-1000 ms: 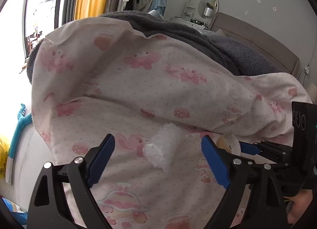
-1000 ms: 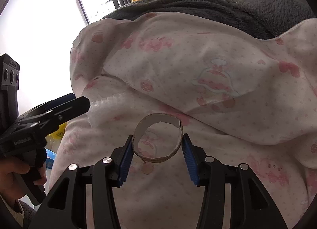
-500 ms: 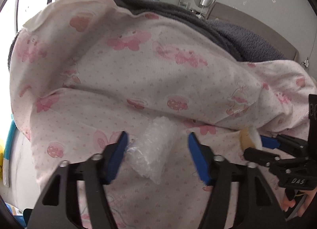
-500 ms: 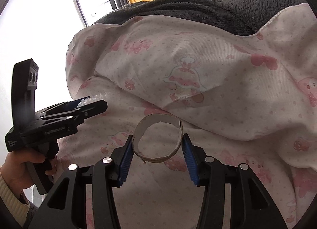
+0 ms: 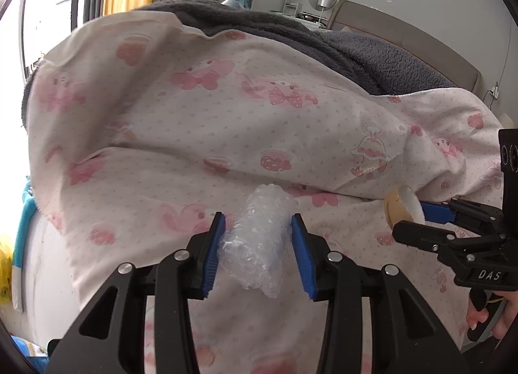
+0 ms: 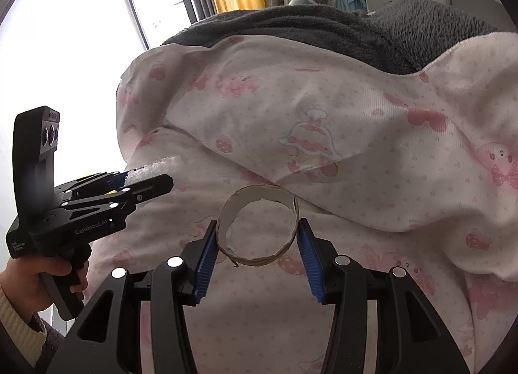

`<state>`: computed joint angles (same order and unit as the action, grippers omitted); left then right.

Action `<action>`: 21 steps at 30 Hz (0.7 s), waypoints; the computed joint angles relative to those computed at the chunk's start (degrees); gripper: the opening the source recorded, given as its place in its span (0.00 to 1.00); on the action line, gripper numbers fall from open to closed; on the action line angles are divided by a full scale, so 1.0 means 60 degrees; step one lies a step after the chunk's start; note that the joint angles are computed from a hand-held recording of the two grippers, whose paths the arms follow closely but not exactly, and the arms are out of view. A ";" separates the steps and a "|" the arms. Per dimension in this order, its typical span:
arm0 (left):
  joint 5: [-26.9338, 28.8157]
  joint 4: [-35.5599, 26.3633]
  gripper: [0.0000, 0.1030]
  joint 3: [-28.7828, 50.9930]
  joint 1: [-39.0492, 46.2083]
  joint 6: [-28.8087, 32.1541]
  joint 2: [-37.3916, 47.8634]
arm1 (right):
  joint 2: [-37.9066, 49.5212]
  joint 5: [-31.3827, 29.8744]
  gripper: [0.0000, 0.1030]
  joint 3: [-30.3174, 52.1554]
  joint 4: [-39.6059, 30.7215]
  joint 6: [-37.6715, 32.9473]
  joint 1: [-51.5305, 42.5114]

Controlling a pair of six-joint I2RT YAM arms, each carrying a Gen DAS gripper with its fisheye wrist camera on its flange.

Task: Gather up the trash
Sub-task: 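Carry the bubble wrap into the trash bin and open the left tool while the right tool carries the roll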

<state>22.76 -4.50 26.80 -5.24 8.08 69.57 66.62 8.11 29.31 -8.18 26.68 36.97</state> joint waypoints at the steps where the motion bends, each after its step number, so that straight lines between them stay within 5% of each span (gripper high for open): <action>1: 0.0009 -0.0269 0.43 -0.0042 0.0101 0.0101 -0.0314 | -0.0102 0.0125 0.48 0.0033 -0.0129 0.0070 0.0143; 12: 0.1342 -0.3930 0.43 0.0145 0.2979 0.2326 -0.3291 | -0.0705 0.1472 0.48 0.0680 -0.1442 0.1425 0.1870; 21: 0.3081 -0.7397 0.43 0.1110 0.8134 0.7115 -0.3041 | 0.0165 0.2442 0.48 0.2005 -0.1959 0.2143 0.3391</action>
